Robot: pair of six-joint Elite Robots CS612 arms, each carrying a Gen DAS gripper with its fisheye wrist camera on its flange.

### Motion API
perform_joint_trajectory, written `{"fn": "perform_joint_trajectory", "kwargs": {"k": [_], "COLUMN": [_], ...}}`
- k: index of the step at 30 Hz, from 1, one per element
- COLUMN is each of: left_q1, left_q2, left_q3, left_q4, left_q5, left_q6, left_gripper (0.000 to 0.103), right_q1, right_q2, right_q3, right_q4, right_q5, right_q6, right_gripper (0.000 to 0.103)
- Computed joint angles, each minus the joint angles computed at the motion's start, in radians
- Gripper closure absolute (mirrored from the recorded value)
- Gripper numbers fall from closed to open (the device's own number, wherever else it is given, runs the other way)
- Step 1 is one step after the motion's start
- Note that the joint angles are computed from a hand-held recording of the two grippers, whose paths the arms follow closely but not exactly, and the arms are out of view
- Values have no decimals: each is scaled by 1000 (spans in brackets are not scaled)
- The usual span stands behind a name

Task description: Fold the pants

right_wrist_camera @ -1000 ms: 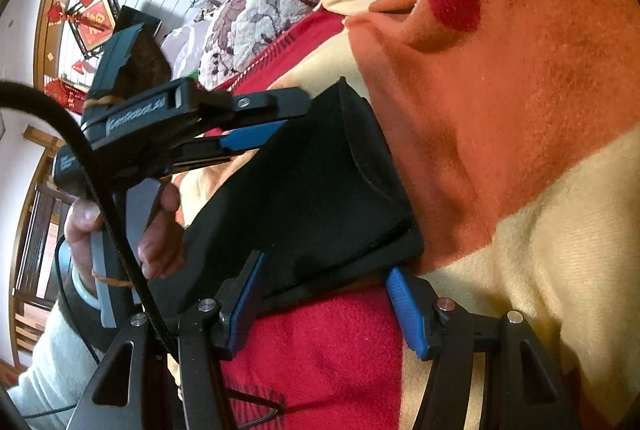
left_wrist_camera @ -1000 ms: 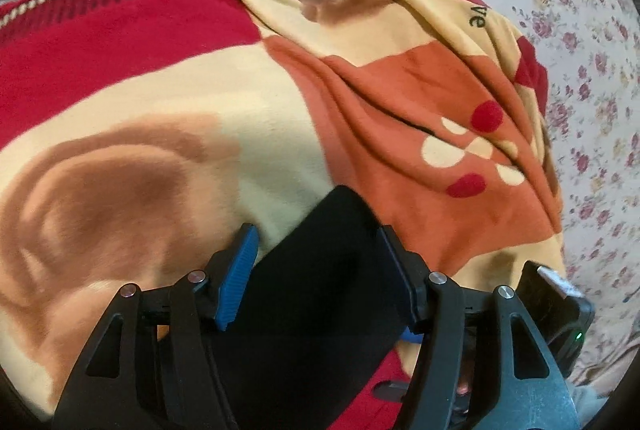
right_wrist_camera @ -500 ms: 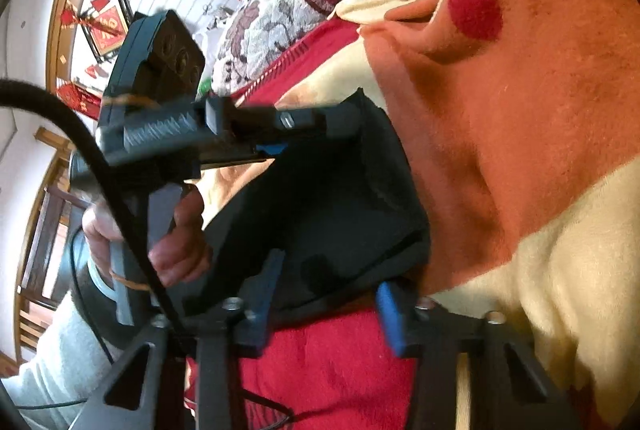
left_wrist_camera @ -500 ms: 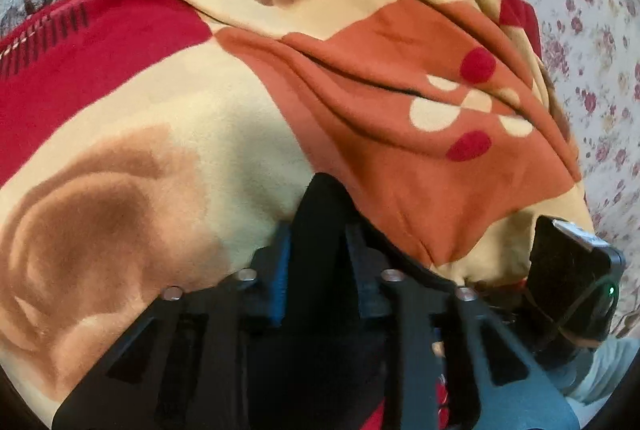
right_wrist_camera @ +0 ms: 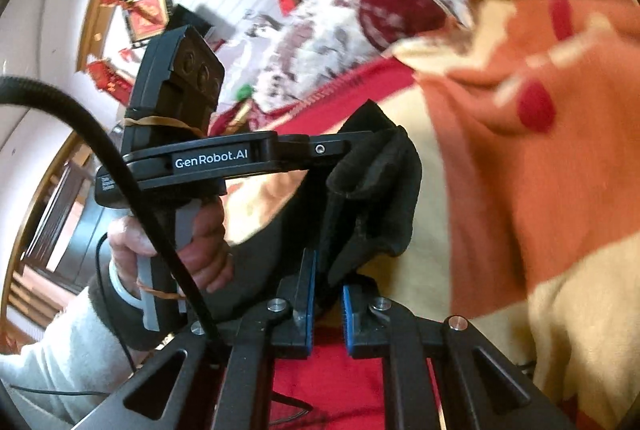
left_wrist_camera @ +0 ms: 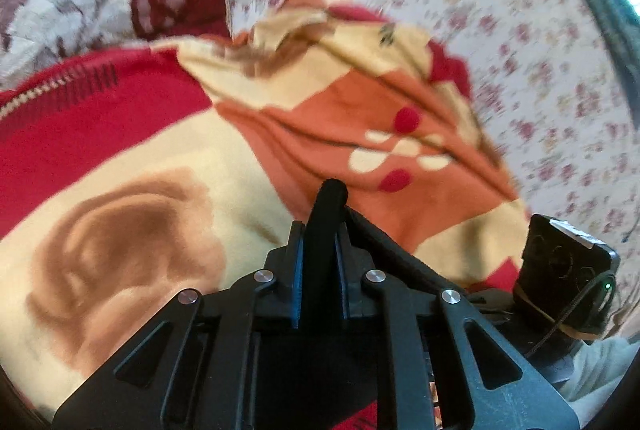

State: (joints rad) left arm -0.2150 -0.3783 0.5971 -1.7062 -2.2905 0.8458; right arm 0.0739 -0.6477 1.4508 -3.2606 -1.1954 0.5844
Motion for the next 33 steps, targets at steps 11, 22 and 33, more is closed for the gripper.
{"fn": "perform_joint_trajectory", "kwargs": {"k": [11,22,33], "left_q1": [113,208,254], "left_q2": [-47,6,-58], "left_q3": [55,58,195], "left_q4": [-129,-314,-525], "left_q5": [-148,-37,-11], "left_q6": [-108,-410,-558], "left_gripper": [91,91,54], "right_q1": [74,143,125], "right_q2": [11,153,200], "right_q3": [-146,-419,-453], "right_q4": [131,533,544], "right_q5": [39,127,328], "right_q6": [-272,-516,-469], "right_gripper": [93,93,51]}}
